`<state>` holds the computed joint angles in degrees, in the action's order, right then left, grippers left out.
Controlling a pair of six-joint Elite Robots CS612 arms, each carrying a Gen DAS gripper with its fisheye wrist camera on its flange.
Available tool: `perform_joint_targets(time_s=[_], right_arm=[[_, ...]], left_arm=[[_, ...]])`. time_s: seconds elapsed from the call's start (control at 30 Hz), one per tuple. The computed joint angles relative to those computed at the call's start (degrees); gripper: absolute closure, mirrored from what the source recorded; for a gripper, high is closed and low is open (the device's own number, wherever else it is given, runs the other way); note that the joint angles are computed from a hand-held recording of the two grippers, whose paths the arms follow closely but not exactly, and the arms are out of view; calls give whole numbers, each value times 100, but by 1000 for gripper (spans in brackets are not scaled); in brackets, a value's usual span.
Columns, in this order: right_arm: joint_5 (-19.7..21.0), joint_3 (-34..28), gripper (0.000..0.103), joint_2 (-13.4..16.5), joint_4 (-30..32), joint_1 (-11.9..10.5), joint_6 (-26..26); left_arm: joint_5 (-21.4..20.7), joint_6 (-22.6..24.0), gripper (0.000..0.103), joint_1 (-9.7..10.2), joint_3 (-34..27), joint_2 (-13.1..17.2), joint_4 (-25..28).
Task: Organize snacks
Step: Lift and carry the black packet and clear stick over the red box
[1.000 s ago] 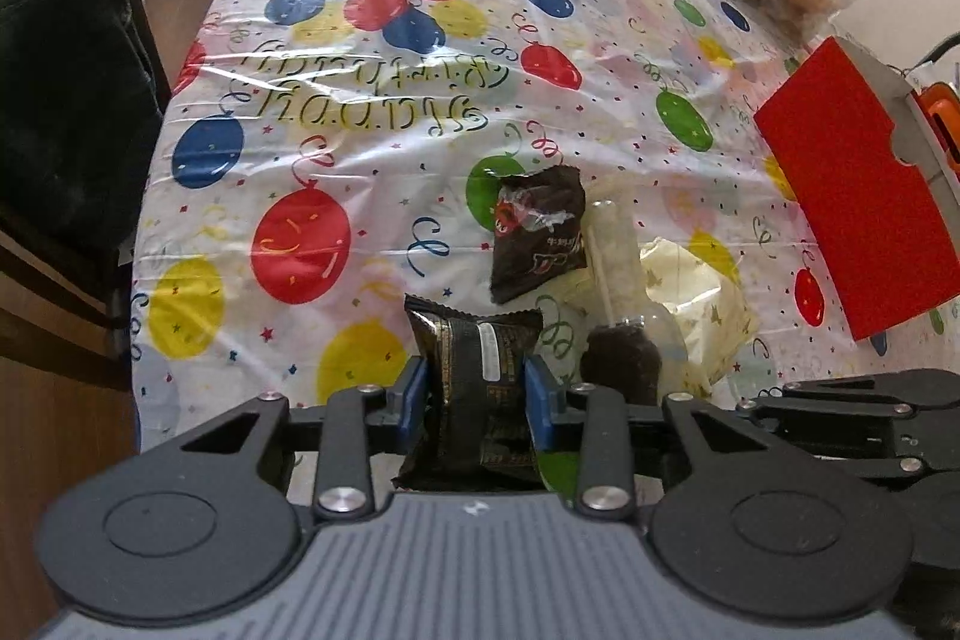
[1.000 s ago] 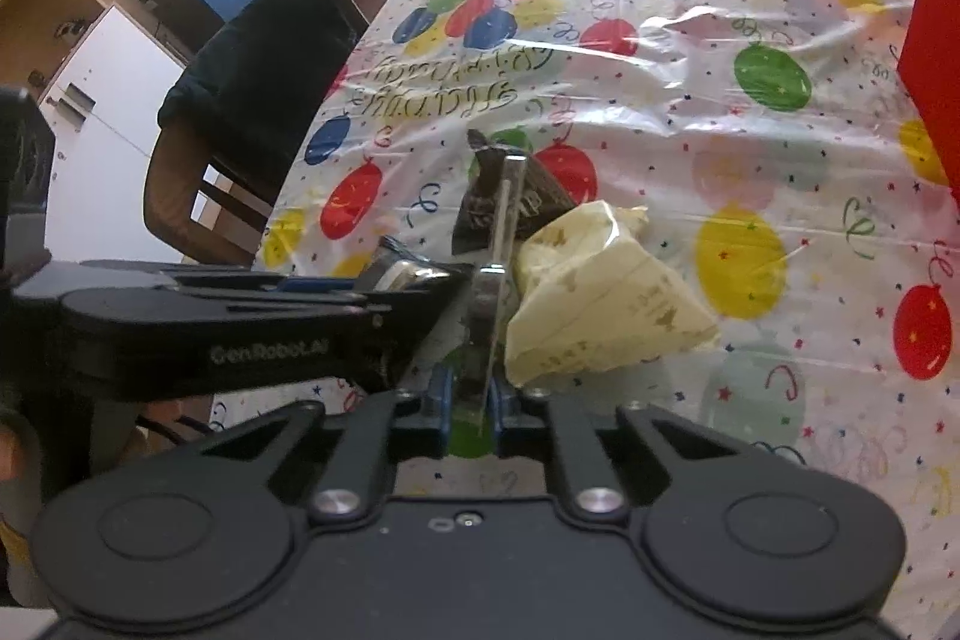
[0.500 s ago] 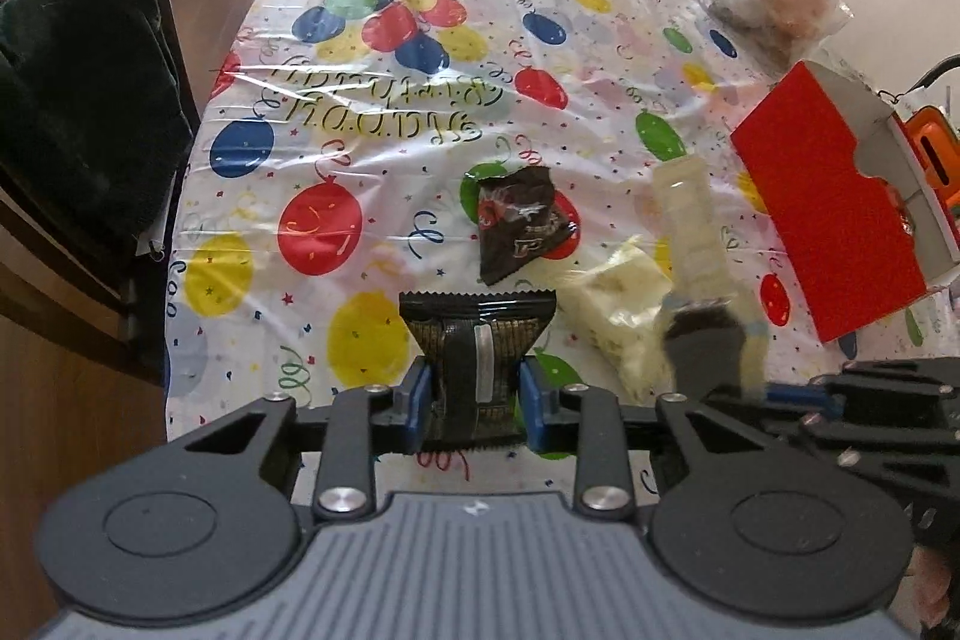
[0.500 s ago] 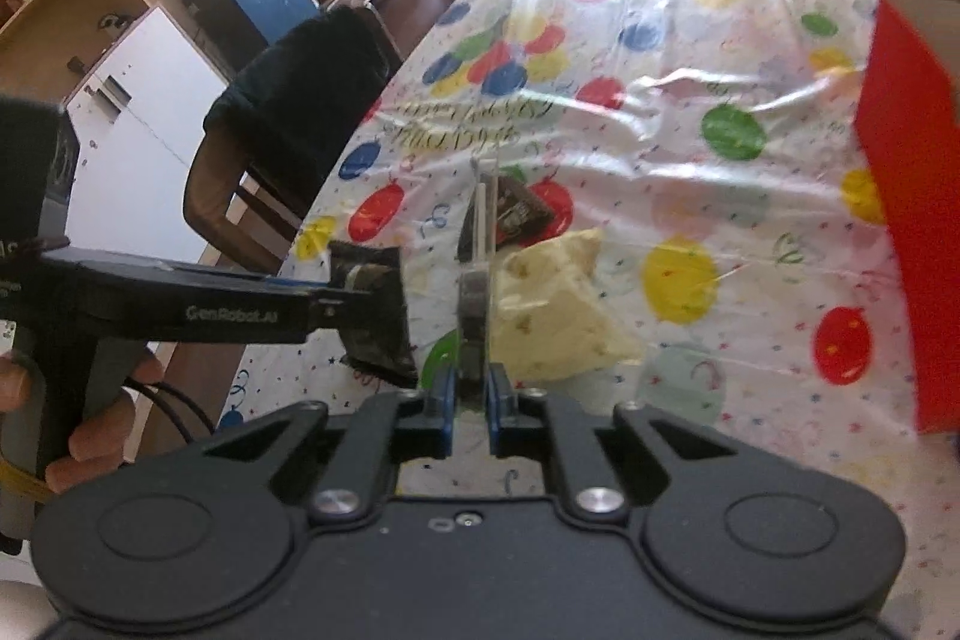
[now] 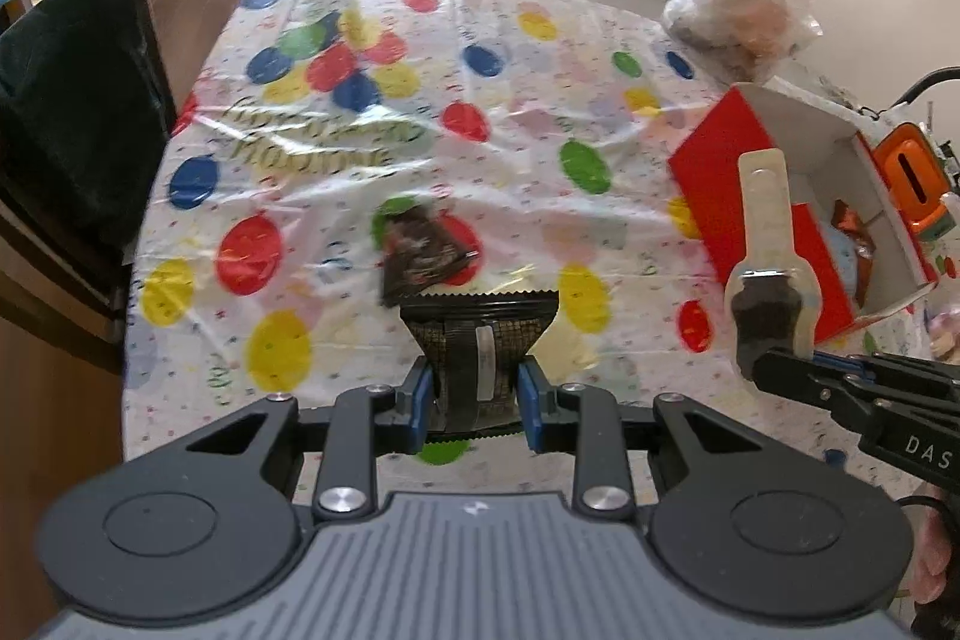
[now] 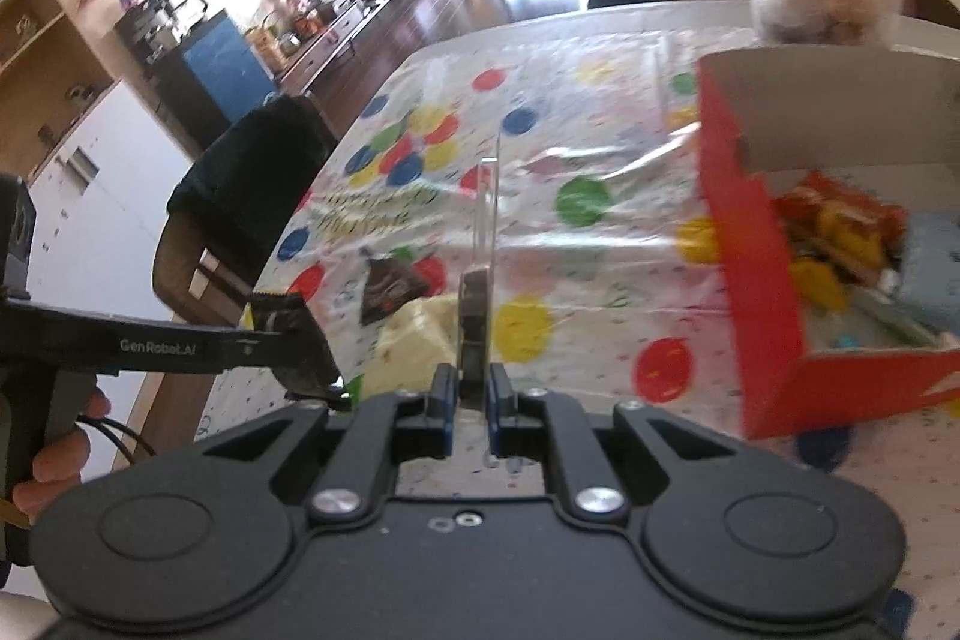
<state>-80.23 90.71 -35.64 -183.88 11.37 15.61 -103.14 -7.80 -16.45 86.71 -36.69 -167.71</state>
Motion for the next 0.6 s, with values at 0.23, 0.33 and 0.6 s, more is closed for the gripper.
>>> perform_joint_targets(time_s=[0.23, 0.33, 0.6], right_arm=[[-156, 316, 94, -281, -96, -225, -89], [-185, 431, 94, -360, -196, -332, -132], [-214, 646, 94, -509, -310, -648, -253]], left_arm=[[-80, -27, 74, -256, -16, -117, -56], [-103, -44, 74, -368, -47, -142, -97], [-5, -65, 74, -678, -200, -150, -149]])
